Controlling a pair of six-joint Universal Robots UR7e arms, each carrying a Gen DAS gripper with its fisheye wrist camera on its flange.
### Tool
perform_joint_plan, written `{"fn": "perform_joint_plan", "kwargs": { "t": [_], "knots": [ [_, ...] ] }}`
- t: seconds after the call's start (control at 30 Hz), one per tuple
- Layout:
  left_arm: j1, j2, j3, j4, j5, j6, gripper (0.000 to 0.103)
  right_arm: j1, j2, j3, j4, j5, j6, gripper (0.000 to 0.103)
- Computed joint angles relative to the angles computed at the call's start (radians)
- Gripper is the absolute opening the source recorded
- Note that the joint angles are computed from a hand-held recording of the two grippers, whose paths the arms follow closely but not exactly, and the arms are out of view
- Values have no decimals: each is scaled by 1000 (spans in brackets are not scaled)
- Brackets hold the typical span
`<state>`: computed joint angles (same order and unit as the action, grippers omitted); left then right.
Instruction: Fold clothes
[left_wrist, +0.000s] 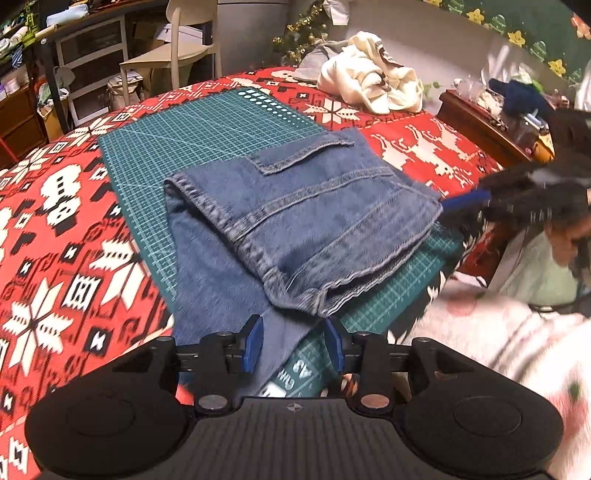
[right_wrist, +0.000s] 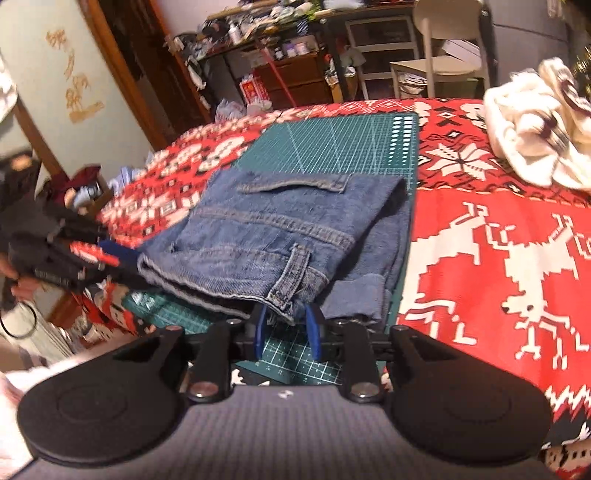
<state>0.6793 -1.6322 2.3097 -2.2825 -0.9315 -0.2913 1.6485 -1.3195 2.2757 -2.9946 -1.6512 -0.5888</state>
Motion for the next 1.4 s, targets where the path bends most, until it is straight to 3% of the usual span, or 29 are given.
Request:
{"fn": "perform_joint_plan", "kwargs": {
  "t": [0.1, 0.2, 0.4, 0.63, 0.87, 1.0, 1.07, 1.1, 1.4],
  "knots": [
    [14, -30, -1, -26, -15, -25, 36, -30, -28, -15, 35, 72, 68, 26],
    [53, -30, -4, -136, -43, -51, 36, -53, -37, -39, 50, 135, 127, 26],
    [157, 78, -50, -391, -89, -41, 35, -55, 34, -112, -9, 102, 214, 27],
    [265, 174, -117, -425, -145, -66, 29, -88, 128, -195, 23, 119, 338, 27],
    [327, 170, -121, -432, -279, -58, 24, -122, 163, -238, 181, 180, 345, 35],
    [371, 177, -127, -451, -353, -73, 24, -128, 191, -255, 190, 200, 350, 38],
    [386, 187, -127, -469, -377, -88, 22, -127, 207, -266, 183, 205, 360, 35],
    [388, 189, -126, -477, -381, -90, 19, -123, 213, -269, 175, 199, 363, 28],
    [370, 183, -125, -563, -370, -83, 14, -73, 215, -282, 129, 177, 376, 19]
  ]
}}
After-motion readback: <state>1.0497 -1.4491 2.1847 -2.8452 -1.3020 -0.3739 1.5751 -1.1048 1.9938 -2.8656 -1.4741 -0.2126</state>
